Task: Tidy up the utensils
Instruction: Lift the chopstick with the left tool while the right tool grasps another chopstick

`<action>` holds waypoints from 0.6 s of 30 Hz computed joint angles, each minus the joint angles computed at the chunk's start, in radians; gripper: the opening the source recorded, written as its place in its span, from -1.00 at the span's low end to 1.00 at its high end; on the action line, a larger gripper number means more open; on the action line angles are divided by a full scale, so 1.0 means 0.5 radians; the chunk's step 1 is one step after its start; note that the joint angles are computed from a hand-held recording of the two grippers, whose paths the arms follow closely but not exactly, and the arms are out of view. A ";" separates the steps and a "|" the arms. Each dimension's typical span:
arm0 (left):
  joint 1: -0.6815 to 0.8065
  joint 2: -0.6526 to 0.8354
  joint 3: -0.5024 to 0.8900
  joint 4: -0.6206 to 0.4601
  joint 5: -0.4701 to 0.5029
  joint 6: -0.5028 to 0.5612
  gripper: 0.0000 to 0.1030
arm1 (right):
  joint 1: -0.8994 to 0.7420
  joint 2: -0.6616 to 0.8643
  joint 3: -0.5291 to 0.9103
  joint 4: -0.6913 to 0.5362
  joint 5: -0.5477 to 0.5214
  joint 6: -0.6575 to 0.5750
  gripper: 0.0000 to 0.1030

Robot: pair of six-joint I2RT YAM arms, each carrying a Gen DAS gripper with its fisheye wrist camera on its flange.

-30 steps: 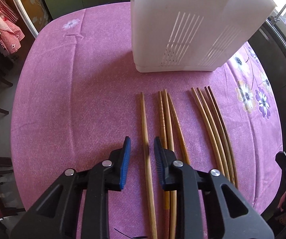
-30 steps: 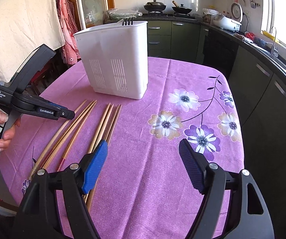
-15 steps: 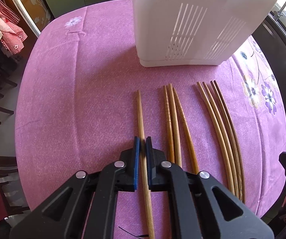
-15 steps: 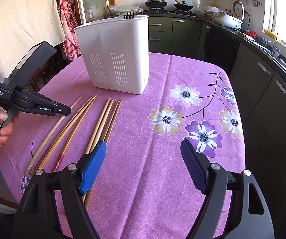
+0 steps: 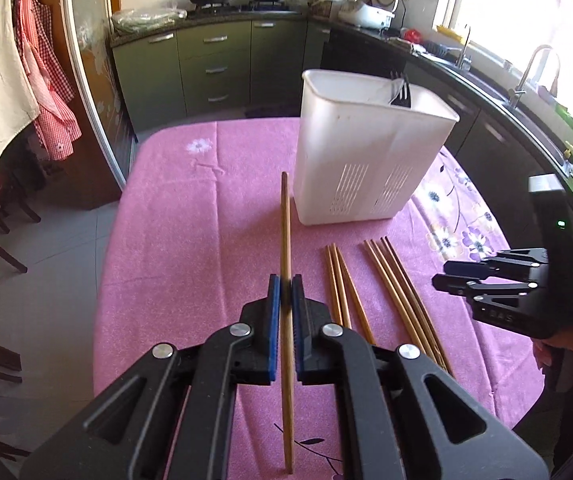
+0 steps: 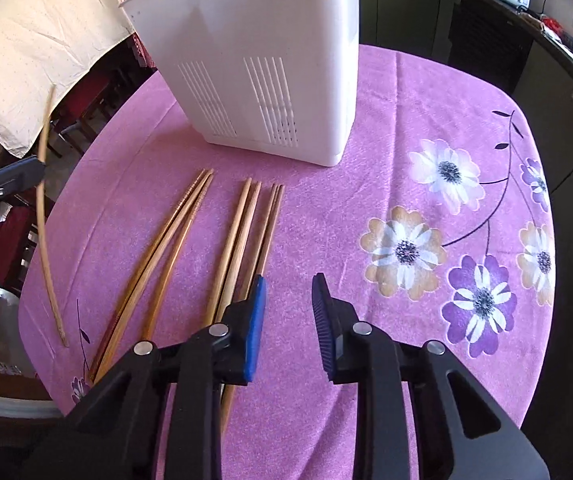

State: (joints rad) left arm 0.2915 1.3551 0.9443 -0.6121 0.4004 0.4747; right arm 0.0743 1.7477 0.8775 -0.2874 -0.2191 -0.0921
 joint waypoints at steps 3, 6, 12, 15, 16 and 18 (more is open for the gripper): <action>0.046 -0.089 -0.009 -0.028 0.076 0.036 -0.89 | 0.028 0.123 0.125 -0.086 0.002 0.021 -0.53; 0.077 -0.187 -0.063 -0.060 0.125 0.085 -0.89 | 0.067 0.195 0.201 -0.133 0.048 0.037 -0.54; 0.152 -0.157 -0.042 -0.094 0.214 0.156 -0.89 | 0.183 0.258 0.269 -0.198 0.173 0.083 -0.65; 0.171 -0.152 -0.046 -0.086 0.229 0.178 -0.89 | 0.248 0.254 0.266 -0.205 0.251 0.111 -0.67; 0.172 -0.152 -0.048 -0.083 0.231 0.183 -0.89 | 0.277 0.281 0.296 -0.225 0.243 0.129 -0.70; 0.174 -0.153 -0.054 -0.082 0.232 0.189 -0.89 | 0.352 0.334 0.331 -0.237 0.301 0.160 -0.70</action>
State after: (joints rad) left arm 0.3785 1.2785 0.9174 -0.6529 0.5164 0.5692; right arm 0.2504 1.9146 1.0431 -0.4061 -0.0687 -0.0120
